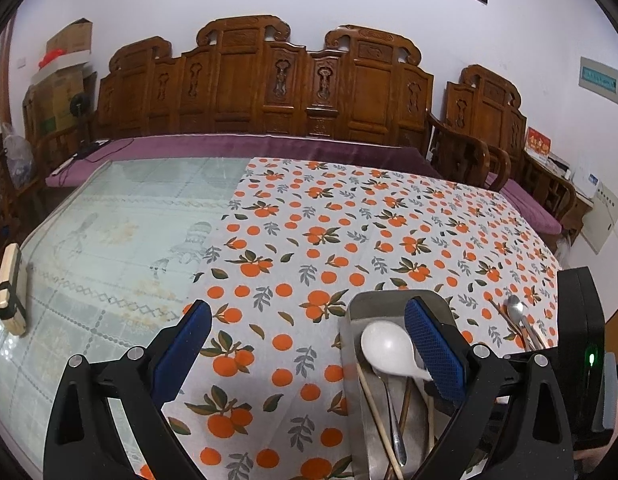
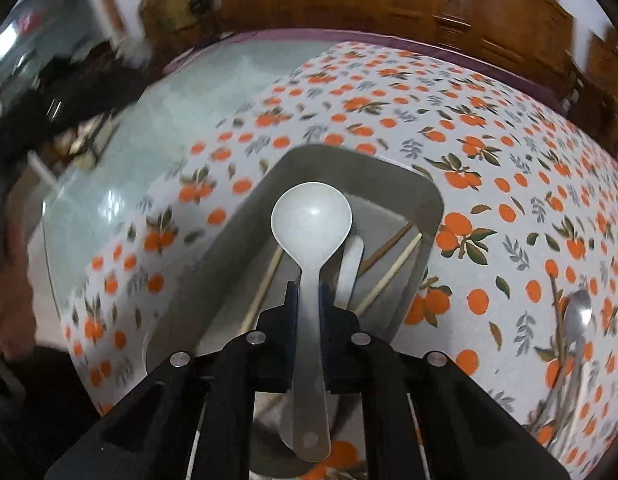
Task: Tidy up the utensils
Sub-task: 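Carry the white plastic spoon over the grey tray and open the right tool, then grasp a white plastic fork from the pile with the right tool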
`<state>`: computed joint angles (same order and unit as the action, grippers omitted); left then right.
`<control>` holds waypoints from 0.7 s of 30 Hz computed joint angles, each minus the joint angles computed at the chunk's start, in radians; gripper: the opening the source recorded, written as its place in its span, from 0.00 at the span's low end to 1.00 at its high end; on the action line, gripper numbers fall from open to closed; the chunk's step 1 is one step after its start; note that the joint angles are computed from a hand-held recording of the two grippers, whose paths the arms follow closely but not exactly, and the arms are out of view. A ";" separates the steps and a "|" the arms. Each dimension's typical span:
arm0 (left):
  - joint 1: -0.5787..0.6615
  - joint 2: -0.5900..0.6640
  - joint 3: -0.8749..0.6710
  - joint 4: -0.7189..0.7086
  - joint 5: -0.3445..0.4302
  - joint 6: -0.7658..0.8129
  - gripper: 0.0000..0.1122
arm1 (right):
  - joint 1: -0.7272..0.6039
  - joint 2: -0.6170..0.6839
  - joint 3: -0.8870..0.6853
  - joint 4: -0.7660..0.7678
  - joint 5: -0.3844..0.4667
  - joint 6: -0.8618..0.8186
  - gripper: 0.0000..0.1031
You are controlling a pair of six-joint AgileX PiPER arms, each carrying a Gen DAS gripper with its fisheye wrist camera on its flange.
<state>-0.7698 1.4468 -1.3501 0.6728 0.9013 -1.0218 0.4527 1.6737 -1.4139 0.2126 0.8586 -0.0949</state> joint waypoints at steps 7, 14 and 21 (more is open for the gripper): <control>0.003 -0.005 0.006 0.009 0.006 -0.009 0.83 | -0.008 0.004 0.014 0.124 -0.037 -0.029 0.15; -0.033 0.020 -0.021 0.025 0.026 -0.020 0.83 | -0.102 -0.158 0.159 0.216 -0.085 -0.204 0.15; -0.104 0.091 -0.094 0.019 0.042 -0.019 0.83 | -0.290 -0.318 0.274 0.231 -0.075 -0.357 0.15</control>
